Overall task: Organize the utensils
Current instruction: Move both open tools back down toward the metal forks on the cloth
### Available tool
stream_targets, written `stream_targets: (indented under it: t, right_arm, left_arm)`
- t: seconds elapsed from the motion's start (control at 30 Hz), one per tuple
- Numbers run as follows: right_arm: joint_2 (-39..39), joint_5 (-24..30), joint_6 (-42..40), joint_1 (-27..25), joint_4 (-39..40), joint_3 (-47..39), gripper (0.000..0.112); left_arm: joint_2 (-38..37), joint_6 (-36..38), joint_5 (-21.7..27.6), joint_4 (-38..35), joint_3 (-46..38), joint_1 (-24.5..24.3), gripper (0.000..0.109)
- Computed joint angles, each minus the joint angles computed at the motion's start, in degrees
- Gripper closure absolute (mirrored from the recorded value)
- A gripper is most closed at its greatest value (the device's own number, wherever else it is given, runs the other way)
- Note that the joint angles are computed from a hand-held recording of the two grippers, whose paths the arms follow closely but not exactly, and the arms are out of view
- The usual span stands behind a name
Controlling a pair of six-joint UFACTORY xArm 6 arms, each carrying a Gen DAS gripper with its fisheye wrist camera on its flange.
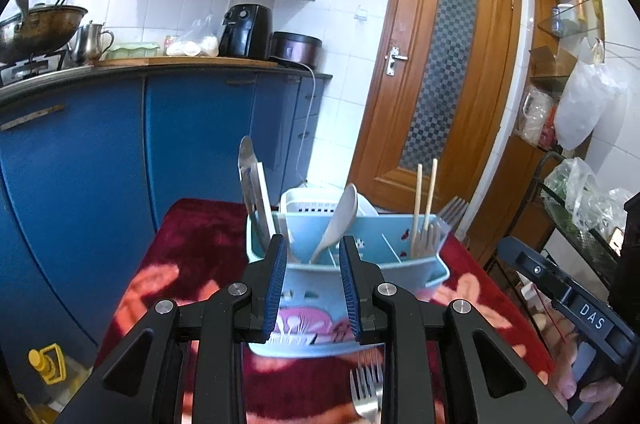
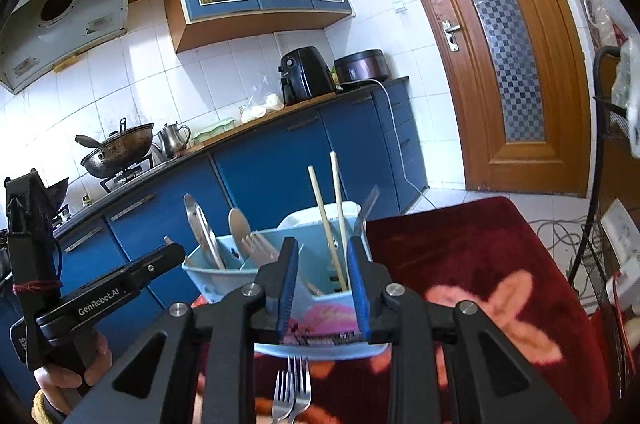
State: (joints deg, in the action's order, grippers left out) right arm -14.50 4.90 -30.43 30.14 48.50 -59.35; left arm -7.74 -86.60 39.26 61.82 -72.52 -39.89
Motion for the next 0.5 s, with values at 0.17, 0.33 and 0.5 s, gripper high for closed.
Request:
stream_targets:
  t: [0.17,0.33,0.5]
  right_arm:
    - [-3.35,1.28,4.68,-0.28,-4.21,3.75,0.085]
    - [-6.1,2.74,11.87,-0.98,-11.52,7.13,0.084]
    - [-8.67,4.51,16.28,-1.73,-14.97,10.36,0.084]
  left_arm:
    - [-1.74,0.15,0.83,-1.91,1.92,-1.29,0.081]
    - [-2.75,0.96,2.16,-3.35,2.94,-2.71,0.081]
    - [-3.06,1.89,2.78,-5.41,3.66,-3.71,0.081]
